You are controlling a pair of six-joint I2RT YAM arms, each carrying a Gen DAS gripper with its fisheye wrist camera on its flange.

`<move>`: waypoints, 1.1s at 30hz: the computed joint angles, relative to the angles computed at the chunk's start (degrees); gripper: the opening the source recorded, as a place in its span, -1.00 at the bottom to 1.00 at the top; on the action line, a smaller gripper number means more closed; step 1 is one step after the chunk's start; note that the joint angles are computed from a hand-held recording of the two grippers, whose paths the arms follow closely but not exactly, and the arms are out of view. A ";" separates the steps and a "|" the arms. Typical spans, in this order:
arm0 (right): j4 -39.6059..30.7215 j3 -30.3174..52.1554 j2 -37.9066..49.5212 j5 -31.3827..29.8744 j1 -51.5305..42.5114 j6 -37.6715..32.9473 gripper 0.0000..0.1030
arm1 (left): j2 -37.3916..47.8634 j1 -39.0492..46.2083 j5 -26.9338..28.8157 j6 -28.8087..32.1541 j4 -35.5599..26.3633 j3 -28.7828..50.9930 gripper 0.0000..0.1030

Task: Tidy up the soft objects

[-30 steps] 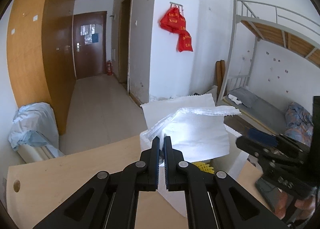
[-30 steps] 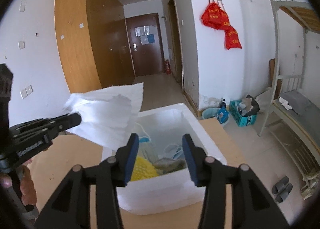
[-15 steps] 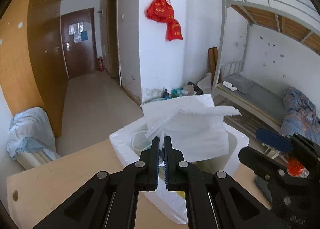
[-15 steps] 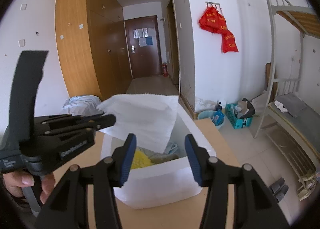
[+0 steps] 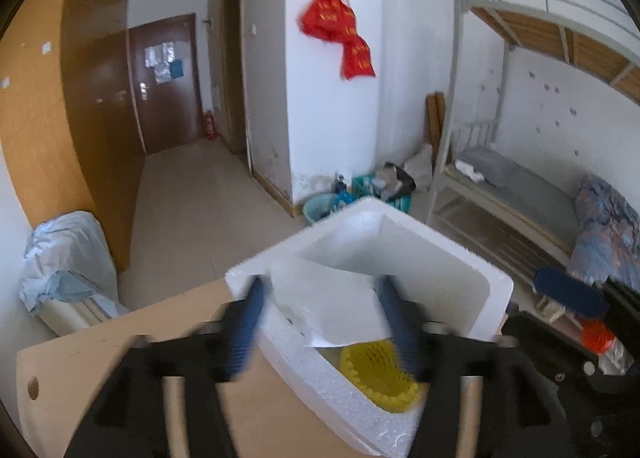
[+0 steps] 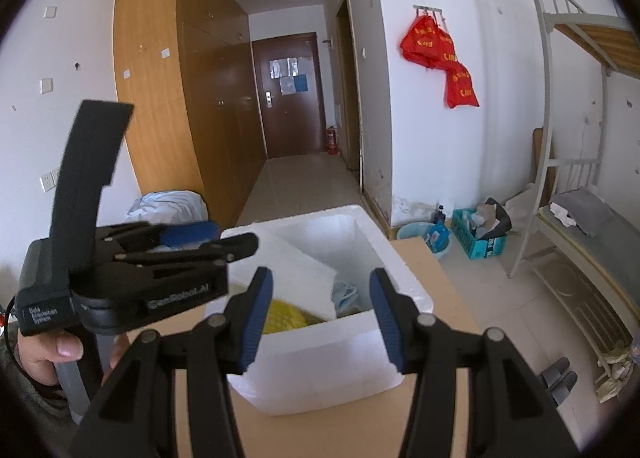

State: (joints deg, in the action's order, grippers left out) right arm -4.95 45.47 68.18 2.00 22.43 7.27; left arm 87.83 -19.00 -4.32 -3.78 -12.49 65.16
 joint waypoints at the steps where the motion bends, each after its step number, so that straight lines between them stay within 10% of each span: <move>1: 0.06 -0.03 0.03 -0.03 -0.08 -0.03 0.06 | -0.72 0.31 0.47 -0.02 0.84 -0.72 0.42; 26: -1.75 -4.01 -7.95 3.25 5.92 1.12 0.06 | -18.93 4.26 3.59 -2.11 0.00 -13.61 0.92; 33: -3.77 -6.20 -14.04 9.52 13.22 2.91 0.49 | -32.54 4.33 2.31 -2.51 -4.83 -20.09 0.93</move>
State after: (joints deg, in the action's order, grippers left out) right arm -8.72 39.28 54.15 11.52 35.65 10.18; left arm 55.30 -14.68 -2.00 -6.29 -17.33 45.07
